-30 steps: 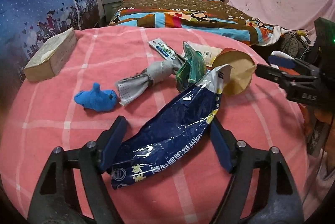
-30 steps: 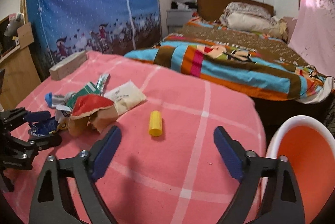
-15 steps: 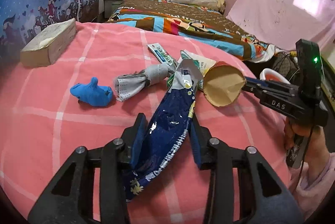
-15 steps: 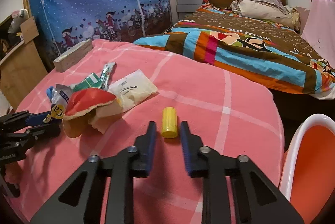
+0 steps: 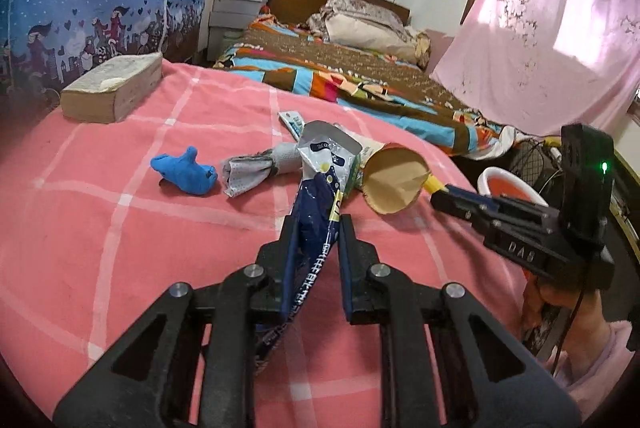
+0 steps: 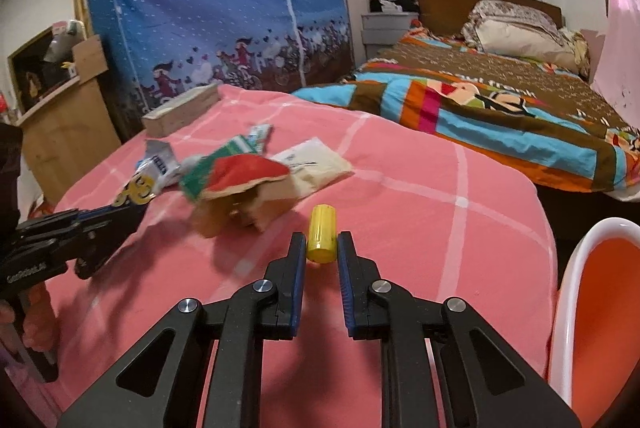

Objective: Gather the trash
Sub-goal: 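Grasp the blue snack wrapper with the left tool while the right tool grasps the yellow cap, then carry wrapper and cap over the orange bucket and open both tools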

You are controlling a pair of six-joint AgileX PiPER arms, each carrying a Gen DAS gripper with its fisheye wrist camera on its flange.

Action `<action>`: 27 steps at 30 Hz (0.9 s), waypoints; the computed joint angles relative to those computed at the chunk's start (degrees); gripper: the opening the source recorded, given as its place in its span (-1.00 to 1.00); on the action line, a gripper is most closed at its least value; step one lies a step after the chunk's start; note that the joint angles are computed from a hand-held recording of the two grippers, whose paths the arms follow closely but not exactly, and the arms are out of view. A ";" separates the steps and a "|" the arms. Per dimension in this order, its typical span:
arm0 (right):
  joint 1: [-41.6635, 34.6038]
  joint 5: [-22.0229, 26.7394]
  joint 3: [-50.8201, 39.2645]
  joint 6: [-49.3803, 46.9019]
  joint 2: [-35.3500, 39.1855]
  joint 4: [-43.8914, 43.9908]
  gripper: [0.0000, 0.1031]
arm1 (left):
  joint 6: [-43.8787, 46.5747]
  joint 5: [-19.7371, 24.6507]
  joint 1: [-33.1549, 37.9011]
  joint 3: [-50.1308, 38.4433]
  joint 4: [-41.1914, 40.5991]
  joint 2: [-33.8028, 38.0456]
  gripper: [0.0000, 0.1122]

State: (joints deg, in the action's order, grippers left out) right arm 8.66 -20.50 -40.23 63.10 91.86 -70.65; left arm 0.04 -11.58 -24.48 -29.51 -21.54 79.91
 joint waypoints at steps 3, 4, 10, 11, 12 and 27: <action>0.65 -1.28 2.23 -7.24 -1.47 6.83 -0.73 | -1.25 -3.67 -0.96 2.01 -0.04 -1.45 -0.60; 0.54 -2.35 3.22 -9.59 -2.16 9.03 -0.73 | -0.47 -4.79 -1.43 2.45 -1.12 -1.66 -0.60; -1.83 -11.39 9.68 -21.94 -6.47 20.42 -0.73 | 7.72 -14.32 -7.54 5.58 -11.22 -3.69 -0.60; -2.49 -13.36 10.75 -23.52 -7.11 21.74 -0.73 | 9.20 -16.02 -8.81 5.83 -12.95 -3.89 -0.60; -3.03 -14.72 11.41 -24.13 -7.63 22.15 -0.73 | 10.18 -17.55 -9.93 6.16 -14.24 -4.00 -0.60; -17.06 -31.74 20.72 -31.42 -19.55 26.79 -0.73 | 22.42 -33.94 -24.82 -2.29 -23.54 0.51 -0.59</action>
State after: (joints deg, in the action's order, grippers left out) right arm -8.40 -52.24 -19.51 31.68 72.31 -43.86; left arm 22.46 -45.52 -49.29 -31.80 -45.08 80.42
